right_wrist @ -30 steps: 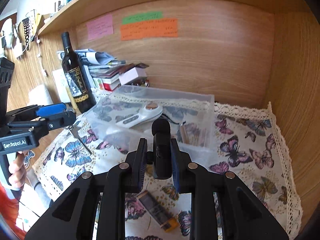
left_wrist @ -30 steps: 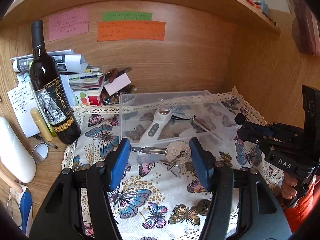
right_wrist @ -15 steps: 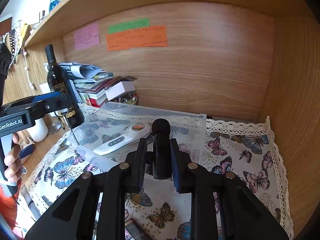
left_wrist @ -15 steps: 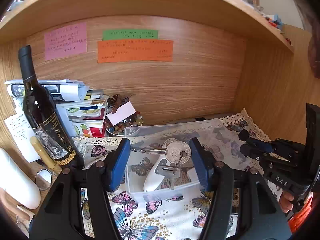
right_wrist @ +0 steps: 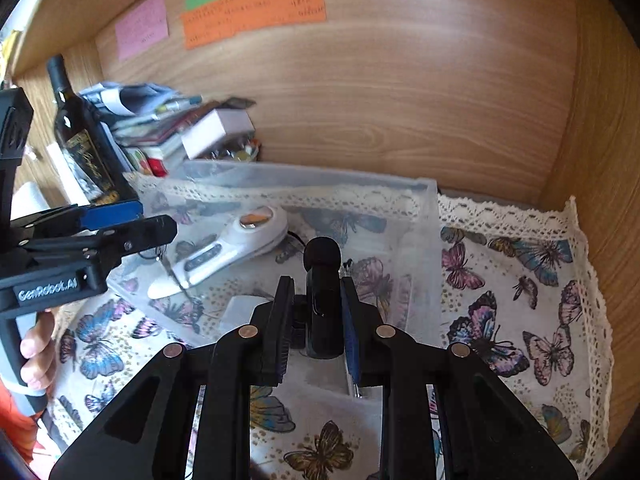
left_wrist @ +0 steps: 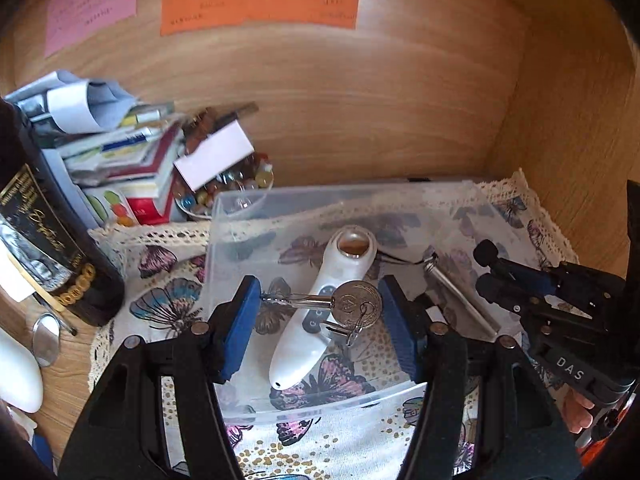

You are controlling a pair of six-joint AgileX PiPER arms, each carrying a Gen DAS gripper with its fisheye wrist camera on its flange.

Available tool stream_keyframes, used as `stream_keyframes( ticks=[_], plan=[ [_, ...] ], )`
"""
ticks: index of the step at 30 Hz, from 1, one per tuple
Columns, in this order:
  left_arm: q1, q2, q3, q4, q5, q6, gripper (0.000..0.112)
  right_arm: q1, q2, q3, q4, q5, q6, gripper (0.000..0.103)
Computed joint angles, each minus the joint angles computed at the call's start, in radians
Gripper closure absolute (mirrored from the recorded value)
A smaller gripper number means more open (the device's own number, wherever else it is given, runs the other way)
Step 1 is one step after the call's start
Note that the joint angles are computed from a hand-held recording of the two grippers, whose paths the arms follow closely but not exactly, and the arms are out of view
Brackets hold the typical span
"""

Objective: Organize rigid objects
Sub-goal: 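Release the keys into the box with the left tool while the right tool releases its black item, then grasp the black-and-orange lighter box with the right tool while the left tool grasps the metal pinecone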

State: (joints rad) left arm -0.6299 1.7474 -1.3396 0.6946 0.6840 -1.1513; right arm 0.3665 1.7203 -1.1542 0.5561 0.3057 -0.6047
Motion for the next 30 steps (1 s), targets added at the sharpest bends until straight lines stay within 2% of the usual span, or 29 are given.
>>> stream_keyframes(
  ticks=[3, 5, 9, 11, 13, 17, 19, 21, 23, 27, 30],
  plan=[
    [0.003, 0.029, -0.015, -0.037, -0.003, 0.035, 0.052, 0.022, 0.011, -0.002, -0.116, -0.025, 0.104, 0.082],
    [0.002, 0.043, -0.025, -0.053, -0.001, 0.053, 0.052, 0.020, 0.013, -0.005, -0.087, -0.016, 0.063, 0.082],
    [0.004, 0.059, -0.042, -0.095, 0.002, 0.091, 0.052, 0.023, 0.018, -0.013, -0.123, -0.016, 0.093, 0.082],
    [-0.001, 0.061, -0.047, -0.094, 0.015, 0.088, 0.052, 0.021, 0.018, -0.016, -0.121, -0.009, 0.090, 0.077],
    [-0.014, 0.051, -0.037, -0.059, 0.022, 0.053, 0.051, 0.016, 0.011, -0.011, -0.096, -0.004, 0.065, 0.070],
    [-0.043, 0.011, -0.005, 0.011, 0.039, -0.018, 0.038, 0.018, -0.043, 0.041, -0.058, -0.034, 0.014, 0.057],
    [-0.065, -0.017, 0.015, 0.050, 0.053, -0.056, 0.037, 0.024, -0.073, 0.067, -0.046, -0.056, 0.001, 0.052],
    [-0.085, -0.045, 0.035, 0.083, 0.068, -0.090, 0.034, 0.023, -0.107, 0.097, 0.001, -0.066, -0.049, 0.052],
    [-0.104, -0.078, 0.059, 0.115, 0.085, -0.127, 0.025, 0.019, -0.140, 0.124, 0.050, -0.069, -0.100, 0.052],
    [-0.156, -0.132, 0.101, 0.171, 0.129, -0.203, 0.019, 0.007, -0.210, 0.187, 0.136, -0.076, -0.200, 0.050],
    [-0.198, -0.164, 0.129, 0.196, 0.164, -0.250, 0.016, -0.010, -0.263, 0.241, 0.231, -0.076, -0.299, 0.041]
  ],
)
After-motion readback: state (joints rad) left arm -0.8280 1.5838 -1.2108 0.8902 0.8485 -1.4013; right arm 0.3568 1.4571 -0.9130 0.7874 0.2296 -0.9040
